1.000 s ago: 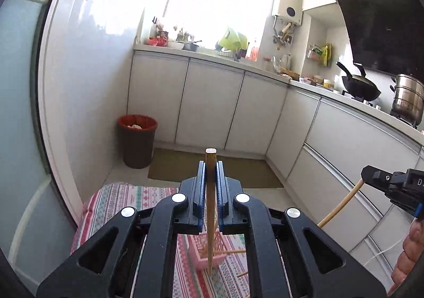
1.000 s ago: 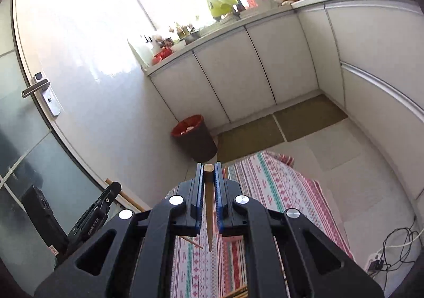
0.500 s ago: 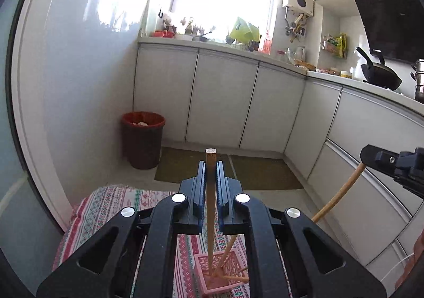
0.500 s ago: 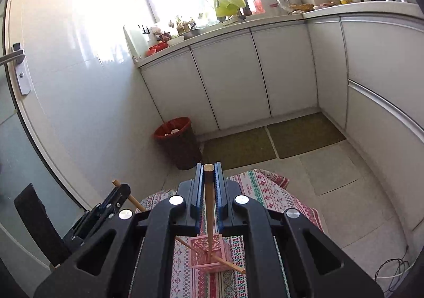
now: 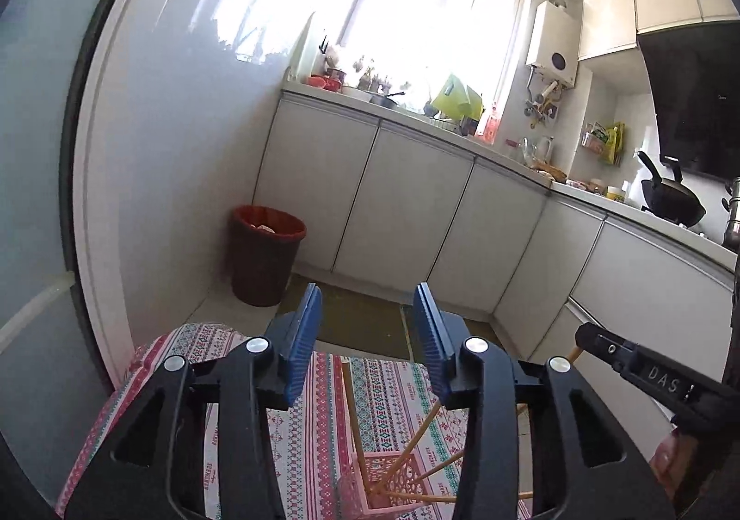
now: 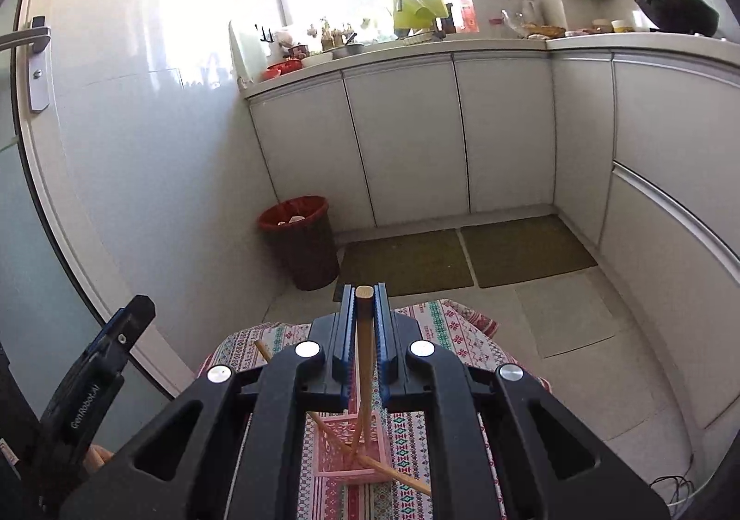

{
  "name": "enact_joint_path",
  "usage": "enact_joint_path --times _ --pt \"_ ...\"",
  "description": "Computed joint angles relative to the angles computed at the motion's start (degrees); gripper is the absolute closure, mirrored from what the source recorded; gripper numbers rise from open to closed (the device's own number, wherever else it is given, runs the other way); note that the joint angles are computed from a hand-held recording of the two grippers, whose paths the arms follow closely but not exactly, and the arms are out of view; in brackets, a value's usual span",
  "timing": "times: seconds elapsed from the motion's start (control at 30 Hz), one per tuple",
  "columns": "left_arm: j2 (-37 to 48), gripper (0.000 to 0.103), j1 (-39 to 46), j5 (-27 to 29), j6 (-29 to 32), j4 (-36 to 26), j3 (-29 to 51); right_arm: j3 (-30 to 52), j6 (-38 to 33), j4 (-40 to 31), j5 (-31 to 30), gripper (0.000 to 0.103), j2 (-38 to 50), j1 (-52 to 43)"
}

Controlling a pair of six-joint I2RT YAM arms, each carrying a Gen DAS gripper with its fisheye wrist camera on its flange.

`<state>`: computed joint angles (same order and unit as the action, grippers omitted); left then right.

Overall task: Organize utensils
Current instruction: 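Lower the chopsticks into the basket and open the left, then right gripper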

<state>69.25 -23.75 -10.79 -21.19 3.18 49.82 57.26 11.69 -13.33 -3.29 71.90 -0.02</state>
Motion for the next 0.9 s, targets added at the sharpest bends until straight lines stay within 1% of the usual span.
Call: enact_joint_path --times 0.13,0.23,0.33,0.4,0.47,0.6,0.63,0.67,0.7,0.73,0.77,0.8,0.9 --pt "0.87 0.064 0.44 -0.11 0.30 -1.13 0.60 -2.52 -0.15 2.94 2.21 0.094 0.66 2.46" --pt "1.43 0.063 0.11 -1.43 0.94 -2.03 1.14 -3.02 -0.24 2.92 2.28 0.094 1.36 3.18" --pt "1.33 0.057 -0.16 -2.47 1.50 -3.03 1.29 -3.55 -0.42 1.84 3.26 0.094 0.39 3.47" --pt "1.06 0.053 -0.59 -2.99 1.59 -4.50 1.77 -4.01 -0.57 0.86 3.86 0.091 -0.82 3.34" --pt "0.94 0.050 -1.21 -3.53 1.90 -6.00 2.40 -4.26 -0.61 -0.46 4.76 0.085 -1.91 3.25" --pt "-0.49 0.044 -4.08 -6.08 3.36 -8.56 2.58 -5.32 -1.30 -3.49 7.88 0.082 -5.06 3.74" --pt "-0.68 0.042 -4.84 -6.94 3.70 -9.18 2.72 -5.61 -1.55 -4.03 8.25 0.078 -5.77 3.83" --pt "-0.98 0.038 -5.49 -7.80 3.92 -9.84 2.84 -6.07 -1.64 -4.58 8.80 0.071 -6.72 3.95" --pt "-1.49 0.033 -6.14 -8.69 3.95 -10.47 2.81 -6.69 -1.68 -5.02 9.42 0.066 -7.82 4.02" --pt "-2.04 0.030 -6.69 -9.43 3.91 -11.02 2.72 -7.59 -1.59 -5.31 10.21 0.057 -9.23 4.16" --pt "-2.35 0.026 -7.08 -9.98 3.97 -11.81 2.85 -8.34 -1.53 -5.47 10.63 0.053 -10.50 4.20" --pt "-2.43 0.023 -7.70 -10.78 4.04 -13.10 3.17 -9.17 -1.47 -5.94 11.30 0.052 -11.94 4.28" --pt "-3.01 0.019 -9.40 -12.49 3.63 -15.99 3.06 -10.48 -0.73 -8.14 13.36 0.041 -14.84 4.56"
